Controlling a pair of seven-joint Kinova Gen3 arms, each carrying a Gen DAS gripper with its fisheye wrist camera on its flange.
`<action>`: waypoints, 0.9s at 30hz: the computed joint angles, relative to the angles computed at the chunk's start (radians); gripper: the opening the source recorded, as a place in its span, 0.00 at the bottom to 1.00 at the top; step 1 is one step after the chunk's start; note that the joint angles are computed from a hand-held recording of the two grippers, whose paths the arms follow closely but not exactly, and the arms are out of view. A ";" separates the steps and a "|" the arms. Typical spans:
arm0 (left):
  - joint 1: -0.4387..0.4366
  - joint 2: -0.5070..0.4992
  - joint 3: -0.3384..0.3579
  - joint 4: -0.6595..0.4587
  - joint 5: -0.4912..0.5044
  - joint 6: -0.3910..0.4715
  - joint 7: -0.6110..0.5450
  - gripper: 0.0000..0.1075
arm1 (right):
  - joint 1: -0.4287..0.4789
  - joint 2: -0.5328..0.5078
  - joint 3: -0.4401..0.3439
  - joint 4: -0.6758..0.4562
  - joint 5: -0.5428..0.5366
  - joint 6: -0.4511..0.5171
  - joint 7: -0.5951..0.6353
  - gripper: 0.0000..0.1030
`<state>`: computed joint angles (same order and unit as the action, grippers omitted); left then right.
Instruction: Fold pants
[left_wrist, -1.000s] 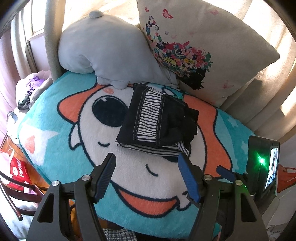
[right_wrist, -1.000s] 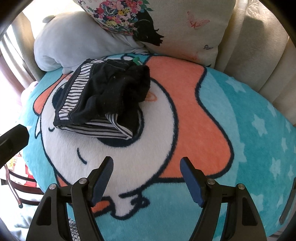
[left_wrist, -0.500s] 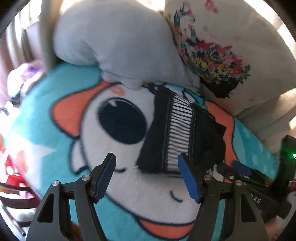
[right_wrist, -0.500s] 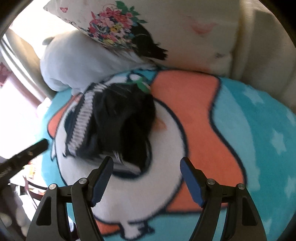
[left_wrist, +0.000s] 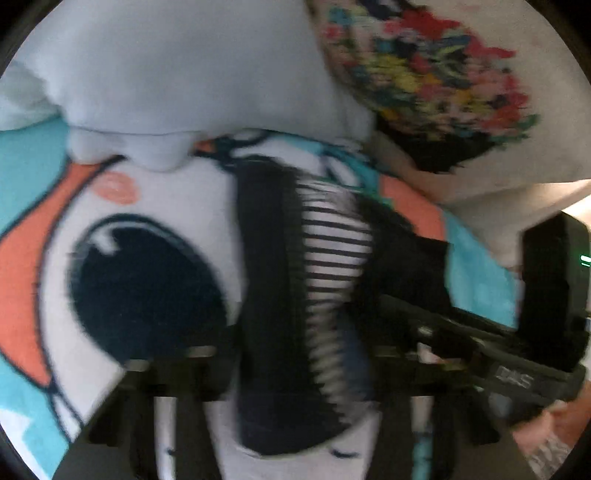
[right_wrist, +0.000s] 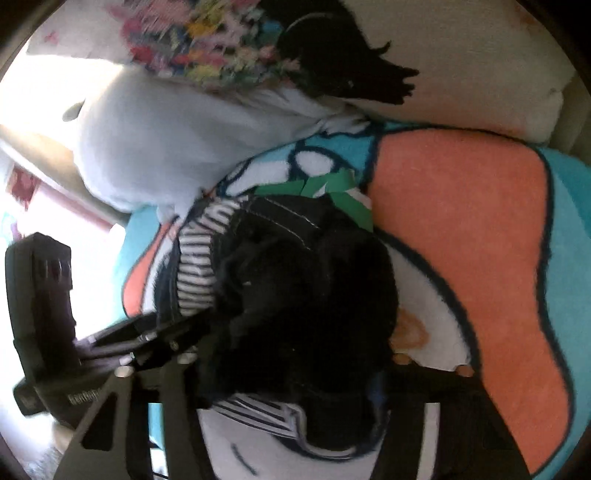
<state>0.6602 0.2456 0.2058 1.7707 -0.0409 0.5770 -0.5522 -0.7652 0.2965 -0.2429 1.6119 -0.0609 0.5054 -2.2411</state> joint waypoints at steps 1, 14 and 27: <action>-0.007 -0.005 0.001 -0.009 0.015 0.010 -0.034 0.31 | -0.009 -0.007 0.008 -0.001 -0.002 -0.002 -0.012 0.42; 0.042 0.039 -0.030 -0.181 -0.149 0.222 -0.007 0.49 | -0.129 -0.026 0.052 -0.076 0.422 0.144 -0.514 0.57; 0.030 -0.152 0.037 0.034 -0.232 0.212 0.332 0.49 | -0.384 0.054 0.133 -0.244 0.741 0.526 -0.640 0.29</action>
